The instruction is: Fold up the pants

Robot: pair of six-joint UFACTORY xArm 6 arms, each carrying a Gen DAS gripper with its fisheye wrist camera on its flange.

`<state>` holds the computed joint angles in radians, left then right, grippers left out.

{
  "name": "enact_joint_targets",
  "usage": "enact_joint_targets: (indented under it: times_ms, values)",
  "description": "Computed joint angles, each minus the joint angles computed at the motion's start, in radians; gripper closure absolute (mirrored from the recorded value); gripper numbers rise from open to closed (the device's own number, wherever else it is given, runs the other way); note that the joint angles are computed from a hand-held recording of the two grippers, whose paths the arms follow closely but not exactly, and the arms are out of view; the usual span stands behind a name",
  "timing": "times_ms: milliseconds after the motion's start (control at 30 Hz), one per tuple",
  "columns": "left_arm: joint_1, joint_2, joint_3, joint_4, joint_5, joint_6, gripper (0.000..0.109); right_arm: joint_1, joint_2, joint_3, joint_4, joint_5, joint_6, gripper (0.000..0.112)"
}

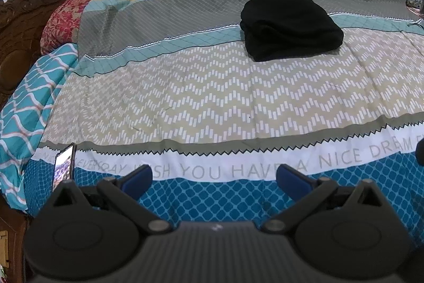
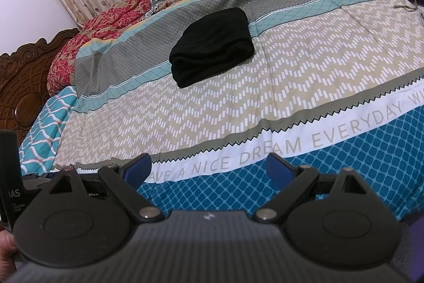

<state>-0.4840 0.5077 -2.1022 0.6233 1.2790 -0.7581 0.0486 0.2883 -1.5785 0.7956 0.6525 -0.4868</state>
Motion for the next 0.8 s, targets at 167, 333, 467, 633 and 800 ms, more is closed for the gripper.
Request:
enact_joint_targets:
  times_ms: [167,333,467,633,800]
  values:
    - [-0.002,0.007,-0.009,0.004,0.006,0.004,0.006,0.000,0.001,-0.002,0.000,0.001,0.000,0.018]
    - [-0.002,0.010,-0.014,0.002,0.009,0.006,0.006,0.001,0.000,0.000,-0.002,0.000,0.003,0.018]
    - [-0.001,0.013,-0.018,-0.001,0.010,0.008,0.006,0.000,0.001,-0.002,-0.002,0.001,0.003,0.018]
    - [0.000,0.020,-0.027,-0.010,0.012,0.015,0.006,-0.001,0.005,-0.007,-0.004,0.005,0.009,0.018]
    - [0.003,0.019,-0.025,-0.023,0.004,0.017,0.006,-0.004,0.013,-0.015,-0.005,0.007,0.011,0.018]
